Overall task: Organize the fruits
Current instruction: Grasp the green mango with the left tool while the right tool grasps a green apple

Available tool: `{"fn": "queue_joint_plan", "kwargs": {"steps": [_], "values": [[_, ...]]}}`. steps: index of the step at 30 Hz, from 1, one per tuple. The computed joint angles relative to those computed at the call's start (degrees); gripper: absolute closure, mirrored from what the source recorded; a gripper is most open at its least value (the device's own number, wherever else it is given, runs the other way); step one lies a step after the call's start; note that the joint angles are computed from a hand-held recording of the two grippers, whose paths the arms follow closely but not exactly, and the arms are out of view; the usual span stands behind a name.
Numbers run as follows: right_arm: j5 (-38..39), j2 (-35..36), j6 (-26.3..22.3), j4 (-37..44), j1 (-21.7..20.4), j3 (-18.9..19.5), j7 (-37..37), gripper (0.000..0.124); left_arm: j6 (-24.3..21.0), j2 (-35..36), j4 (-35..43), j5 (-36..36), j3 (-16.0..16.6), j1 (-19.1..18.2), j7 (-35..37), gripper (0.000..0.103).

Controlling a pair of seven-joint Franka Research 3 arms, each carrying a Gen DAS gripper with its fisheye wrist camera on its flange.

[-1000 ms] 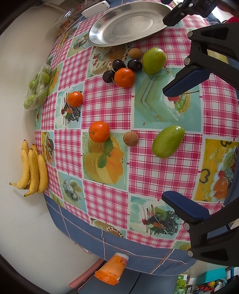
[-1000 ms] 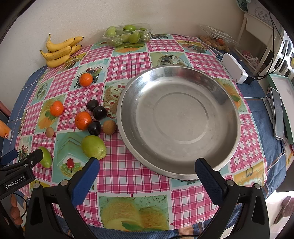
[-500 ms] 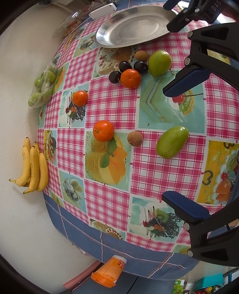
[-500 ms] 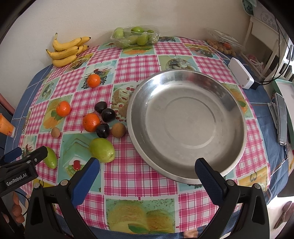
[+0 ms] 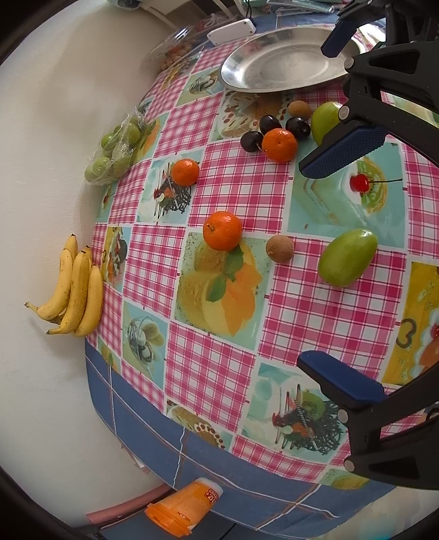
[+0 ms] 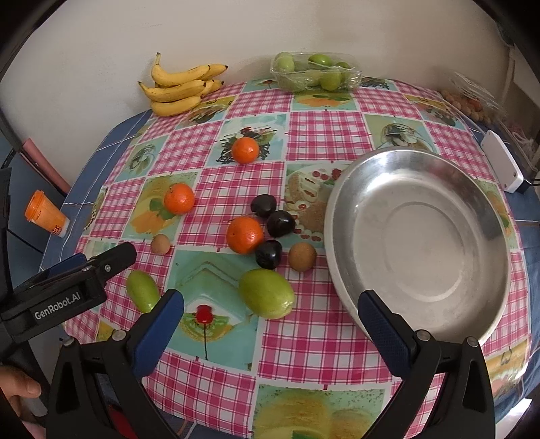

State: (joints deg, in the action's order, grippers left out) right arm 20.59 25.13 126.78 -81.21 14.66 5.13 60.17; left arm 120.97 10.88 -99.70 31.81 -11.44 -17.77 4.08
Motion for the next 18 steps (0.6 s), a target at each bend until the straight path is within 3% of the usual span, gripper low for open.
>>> {"fn": "queue_joint_plan", "kwargs": {"steps": [4, 9, 18], "values": [[1.4, 0.5, -1.5, 0.8, -0.4, 0.8, -2.0, 0.030, 1.4, 0.1, -0.6, -2.1, 0.0, 0.7, 1.5, 0.000], [1.1, 1.8, -3.4, 2.4, 0.1, 0.7, -3.1, 0.037, -0.9, 1.1, 0.6, -2.6, 0.0, 0.4, 2.8, 0.000], [-1.6, 5.0, -6.8, 6.4, 1.1, -0.1, -0.8, 0.046, 2.2, 0.4, -1.3, -4.4, 0.0, 1.2, 3.1, 0.000]]}}
